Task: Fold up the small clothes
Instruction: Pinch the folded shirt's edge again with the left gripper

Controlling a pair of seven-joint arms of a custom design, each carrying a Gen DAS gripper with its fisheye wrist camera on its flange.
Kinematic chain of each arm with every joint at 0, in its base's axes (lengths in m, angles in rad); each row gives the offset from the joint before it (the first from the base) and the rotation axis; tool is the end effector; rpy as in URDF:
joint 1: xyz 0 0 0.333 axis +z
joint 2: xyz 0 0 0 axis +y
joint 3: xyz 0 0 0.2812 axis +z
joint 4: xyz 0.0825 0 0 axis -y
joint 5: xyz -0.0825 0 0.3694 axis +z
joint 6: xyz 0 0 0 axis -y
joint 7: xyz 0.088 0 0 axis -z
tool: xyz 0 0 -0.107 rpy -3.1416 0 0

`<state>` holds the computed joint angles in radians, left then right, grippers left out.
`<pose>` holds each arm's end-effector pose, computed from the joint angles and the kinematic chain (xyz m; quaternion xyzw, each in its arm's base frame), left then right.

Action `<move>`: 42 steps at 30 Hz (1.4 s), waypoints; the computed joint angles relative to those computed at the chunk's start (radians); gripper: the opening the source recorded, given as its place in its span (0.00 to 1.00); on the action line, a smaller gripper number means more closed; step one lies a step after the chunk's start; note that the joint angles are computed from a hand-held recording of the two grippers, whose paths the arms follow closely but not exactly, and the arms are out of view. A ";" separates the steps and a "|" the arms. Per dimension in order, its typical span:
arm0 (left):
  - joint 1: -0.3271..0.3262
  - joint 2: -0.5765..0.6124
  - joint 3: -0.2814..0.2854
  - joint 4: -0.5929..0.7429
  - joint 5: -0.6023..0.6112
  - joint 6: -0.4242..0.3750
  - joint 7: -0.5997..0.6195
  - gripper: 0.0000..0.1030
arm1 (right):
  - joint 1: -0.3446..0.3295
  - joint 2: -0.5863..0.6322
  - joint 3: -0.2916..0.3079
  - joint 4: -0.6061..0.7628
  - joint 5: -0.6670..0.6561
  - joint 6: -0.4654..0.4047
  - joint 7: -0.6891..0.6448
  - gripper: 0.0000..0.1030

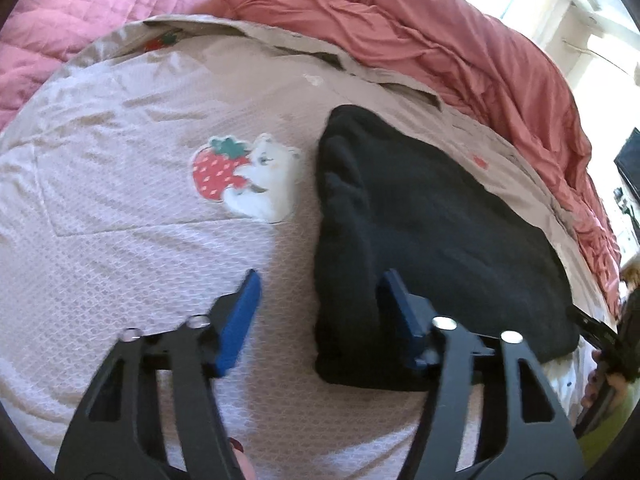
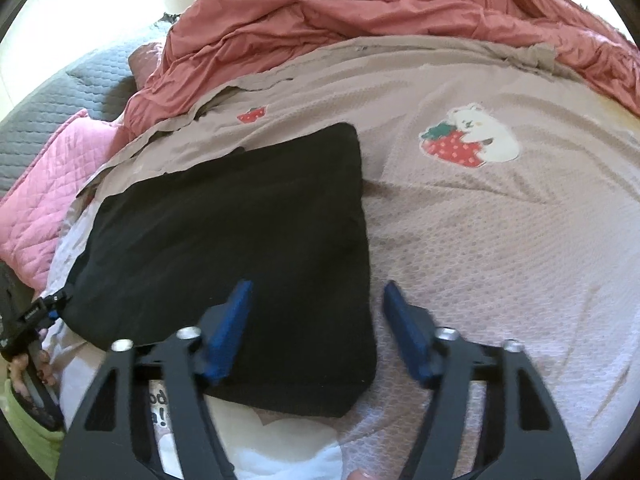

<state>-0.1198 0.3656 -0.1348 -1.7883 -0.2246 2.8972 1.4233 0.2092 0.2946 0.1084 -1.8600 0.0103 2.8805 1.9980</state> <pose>0.6516 -0.1458 0.4124 -0.6943 0.6171 -0.3477 0.1275 0.6204 0.1972 0.4227 -0.6146 0.7039 -0.1273 0.3326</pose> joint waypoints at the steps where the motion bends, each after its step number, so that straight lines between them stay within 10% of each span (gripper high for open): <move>1: -0.002 -0.001 -0.003 -0.001 0.004 0.006 0.008 0.35 | -0.005 0.005 0.005 0.005 0.009 0.002 -0.007 0.45; 5: -0.035 -0.008 0.014 -0.010 0.052 0.034 0.029 0.13 | -0.021 -0.008 0.022 -0.014 0.040 0.025 -0.043 0.12; 13: 0.023 -0.019 -0.039 -0.016 -0.037 0.021 0.105 0.12 | -0.037 -0.101 0.039 -0.123 0.123 0.040 -0.157 0.08; 18: -0.061 -0.011 0.051 -0.004 0.106 -0.006 0.008 0.14 | 0.022 -0.066 -0.033 -0.108 -0.003 0.021 -0.019 0.18; 42: -0.050 -0.058 0.040 -0.069 0.141 0.042 -0.038 0.18 | 0.076 -0.104 -0.108 -0.082 -0.374 -0.059 0.349 0.65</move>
<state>-0.1696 0.3072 -0.0948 -1.8575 -0.0835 2.9396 1.3852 0.2856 0.1909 0.0008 -1.9418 -0.3640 2.8219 2.3470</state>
